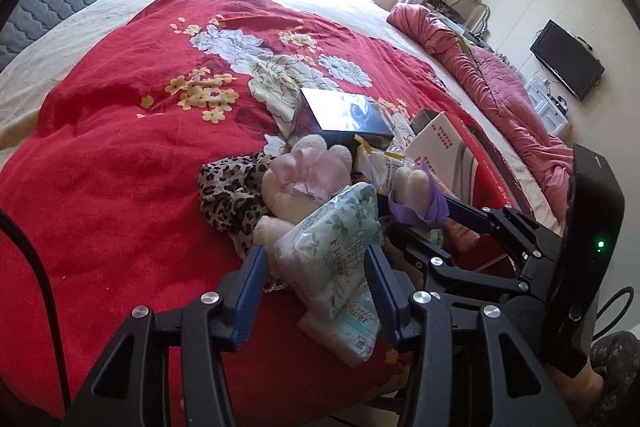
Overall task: Organize soft objects
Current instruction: 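Grasp the white plush bunny with the right tool while the left tool grasps the green wipes pack, then carry the bunny with the right tool while the left tool carries the wipes pack over the pink tray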
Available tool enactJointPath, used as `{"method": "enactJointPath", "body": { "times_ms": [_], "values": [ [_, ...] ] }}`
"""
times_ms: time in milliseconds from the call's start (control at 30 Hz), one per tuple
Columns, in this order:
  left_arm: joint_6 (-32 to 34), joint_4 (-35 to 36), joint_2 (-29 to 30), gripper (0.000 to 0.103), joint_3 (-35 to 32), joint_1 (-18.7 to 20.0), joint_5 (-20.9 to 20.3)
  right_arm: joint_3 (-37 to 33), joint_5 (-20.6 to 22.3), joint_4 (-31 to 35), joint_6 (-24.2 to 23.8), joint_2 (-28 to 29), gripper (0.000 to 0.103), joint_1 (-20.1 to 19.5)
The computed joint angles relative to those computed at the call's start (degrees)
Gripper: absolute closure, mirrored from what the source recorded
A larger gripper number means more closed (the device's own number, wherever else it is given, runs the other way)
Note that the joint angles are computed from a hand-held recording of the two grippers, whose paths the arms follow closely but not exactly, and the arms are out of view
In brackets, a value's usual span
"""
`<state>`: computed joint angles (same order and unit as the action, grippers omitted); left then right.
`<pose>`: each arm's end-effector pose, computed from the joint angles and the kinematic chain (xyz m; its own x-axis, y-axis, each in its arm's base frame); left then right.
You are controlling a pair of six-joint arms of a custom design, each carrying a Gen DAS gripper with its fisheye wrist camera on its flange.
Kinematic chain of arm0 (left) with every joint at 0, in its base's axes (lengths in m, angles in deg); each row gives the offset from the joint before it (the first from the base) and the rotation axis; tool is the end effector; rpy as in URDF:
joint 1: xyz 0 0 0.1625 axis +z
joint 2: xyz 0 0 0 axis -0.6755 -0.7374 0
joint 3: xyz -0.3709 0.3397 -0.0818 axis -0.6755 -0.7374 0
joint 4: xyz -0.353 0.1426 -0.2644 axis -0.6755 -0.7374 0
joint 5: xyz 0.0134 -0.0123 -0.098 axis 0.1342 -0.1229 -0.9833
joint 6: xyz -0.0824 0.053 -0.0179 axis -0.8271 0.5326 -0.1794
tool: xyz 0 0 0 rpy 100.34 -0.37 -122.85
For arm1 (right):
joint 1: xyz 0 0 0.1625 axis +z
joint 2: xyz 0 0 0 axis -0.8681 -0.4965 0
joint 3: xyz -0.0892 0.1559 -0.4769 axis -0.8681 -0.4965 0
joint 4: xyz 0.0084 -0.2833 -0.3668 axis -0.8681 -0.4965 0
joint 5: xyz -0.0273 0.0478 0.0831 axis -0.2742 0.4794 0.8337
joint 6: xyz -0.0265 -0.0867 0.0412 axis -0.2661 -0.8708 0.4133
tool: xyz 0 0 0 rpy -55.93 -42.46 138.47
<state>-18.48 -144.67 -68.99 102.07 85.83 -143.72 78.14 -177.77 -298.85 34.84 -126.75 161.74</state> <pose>-0.2605 -0.4907 0.1183 -0.8782 0.3262 -0.3497 0.4416 0.8339 -0.3311 0.1705 -0.4855 0.1753 -0.5919 -0.2003 0.7807 -0.6209 0.7309 -0.2832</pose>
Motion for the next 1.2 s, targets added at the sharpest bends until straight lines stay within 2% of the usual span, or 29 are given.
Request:
{"method": "enactJointPath", "body": {
  "times_ms": [100,167,267,400,633,733,767,867,1000,1200],
  "values": [
    [1.4,0.5,0.7,0.053,-0.8,0.0,-0.5,-0.2,0.6,0.9,0.4,-0.2,0.047,-0.3],
    [1.6,0.7,1.1,0.053,-1.2,0.1,-0.6,-0.3,1.2,1.3,0.5,-0.4,0.056,-0.6],
    [2.1,0.8,1.6,0.053,-1.7,0.3,-1.0,-0.3,2.3,1.8,0.8,-0.6,0.063,-1.0],
    [2.4,2.1,2.2,0.053,-2.1,0.4,0.7,0.2,3.7,1.9,1.1,-1.2,0.065,-1.6],
    [3.2,1.9,3.0,0.054,-2.8,0.7,-0.1,0.4,3.8,1.6,0.9,-1.2,0.065,-1.5],
    [3.5,1.8,3.5,0.076,-3.2,0.8,0.2,0.3,3.6,1.7,1.1,-1.1,0.066,-1.5],
    [3.8,1.1,3.4,0.079,-3.0,1.0,-0.5,0.3,3.6,1.7,1.0,-1.1,0.066,-1.4],
    [4.7,-0.7,3.1,0.084,-2.4,1.1,-1.8,0.3,3.7,1.1,0.8,-0.9,0.067,-1.4],
    [5.9,-3.8,2.6,0.085,-1.2,-0.7,0.3,1.0,5.0,-0.3,0.2,-1.5,0.069,-1.3],
    [4.6,-4.2,1.5,0.086,-0.5,-3.1,3.2,2.8,8.8,-3.0,0.3,-4.1,0.069,-1.2]
  ]
}}
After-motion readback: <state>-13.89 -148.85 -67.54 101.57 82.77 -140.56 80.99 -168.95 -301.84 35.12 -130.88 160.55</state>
